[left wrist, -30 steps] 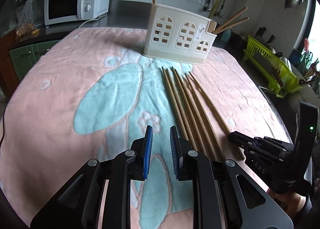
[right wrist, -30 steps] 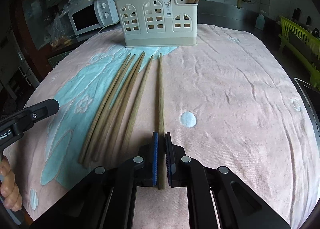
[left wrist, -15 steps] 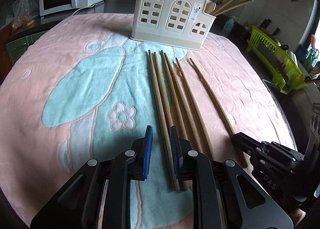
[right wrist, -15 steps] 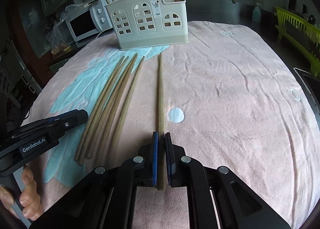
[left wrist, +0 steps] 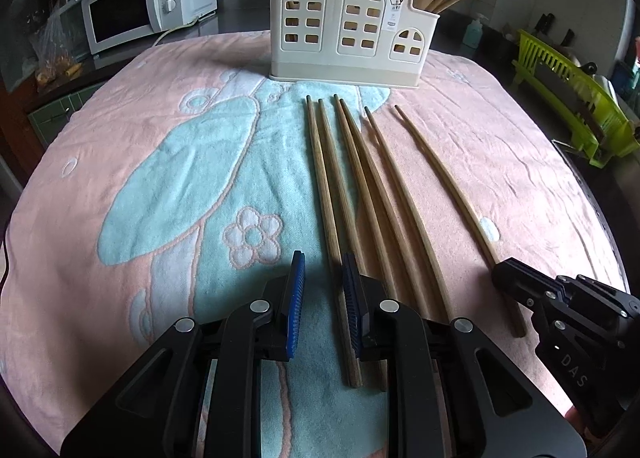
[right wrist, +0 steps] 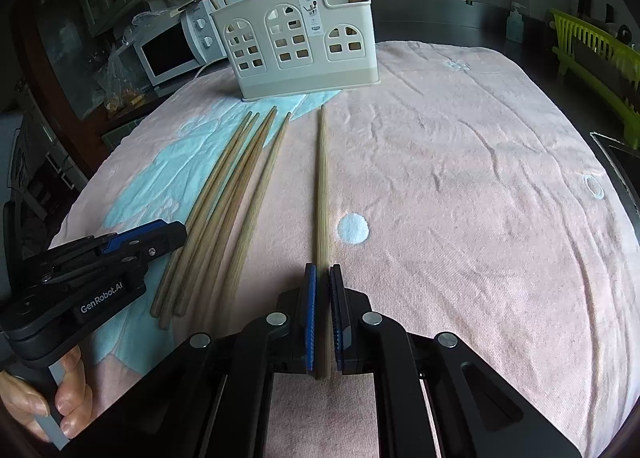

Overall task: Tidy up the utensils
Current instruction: 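Close the right tool on one chopstick while the left tool closes on another, then lift both held chopsticks and carry them above the white holder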

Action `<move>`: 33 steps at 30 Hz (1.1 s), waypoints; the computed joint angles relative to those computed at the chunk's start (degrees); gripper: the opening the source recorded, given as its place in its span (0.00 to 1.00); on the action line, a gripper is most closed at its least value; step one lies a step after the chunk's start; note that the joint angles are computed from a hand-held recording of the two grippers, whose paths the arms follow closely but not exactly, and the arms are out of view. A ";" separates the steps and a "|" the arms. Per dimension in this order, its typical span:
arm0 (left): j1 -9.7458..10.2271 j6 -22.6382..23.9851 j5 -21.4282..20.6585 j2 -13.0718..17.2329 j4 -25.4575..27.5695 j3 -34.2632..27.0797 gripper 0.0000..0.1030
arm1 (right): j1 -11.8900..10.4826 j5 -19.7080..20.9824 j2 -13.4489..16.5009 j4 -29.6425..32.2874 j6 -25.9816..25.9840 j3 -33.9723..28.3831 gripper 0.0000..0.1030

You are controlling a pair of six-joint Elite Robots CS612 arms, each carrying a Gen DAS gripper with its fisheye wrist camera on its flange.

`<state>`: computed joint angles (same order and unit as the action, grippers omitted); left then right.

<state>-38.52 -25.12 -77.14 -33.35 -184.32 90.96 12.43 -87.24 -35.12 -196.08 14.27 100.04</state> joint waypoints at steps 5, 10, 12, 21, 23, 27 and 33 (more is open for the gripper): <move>-0.66 0.60 1.46 0.19 0.90 -0.17 0.17 | -0.06 0.22 0.03 -0.12 0.13 0.00 0.07; -0.16 -0.23 0.96 0.27 0.42 -0.17 0.09 | -0.02 0.22 0.03 0.04 -0.12 -0.03 0.07; 0.09 0.18 0.52 0.31 0.01 -0.09 0.06 | -0.10 0.42 0.02 -0.07 -0.05 0.06 0.07; 0.17 0.62 -0.07 0.48 -1.66 0.25 0.07 | -0.12 0.58 -0.17 -0.36 -0.21 0.61 0.07; 0.44 1.24 -1.16 0.41 -1.36 0.17 0.07 | -0.01 0.25 -0.18 -0.19 -0.43 0.55 0.07; 0.89 1.88 -2.97 0.33 -1.15 0.06 0.07 | 0.49 -1.36 -0.13 -0.07 -1.12 0.33 0.07; 1.69 2.03 -5.76 0.18 -2.77 0.58 0.06 | 0.82 -2.71 -1.12 -2.53 -1.53 1.67 0.07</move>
<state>-36.83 -23.08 -82.91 -33.17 -187.10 91.54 13.25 -89.95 -36.23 -198.61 12.74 101.71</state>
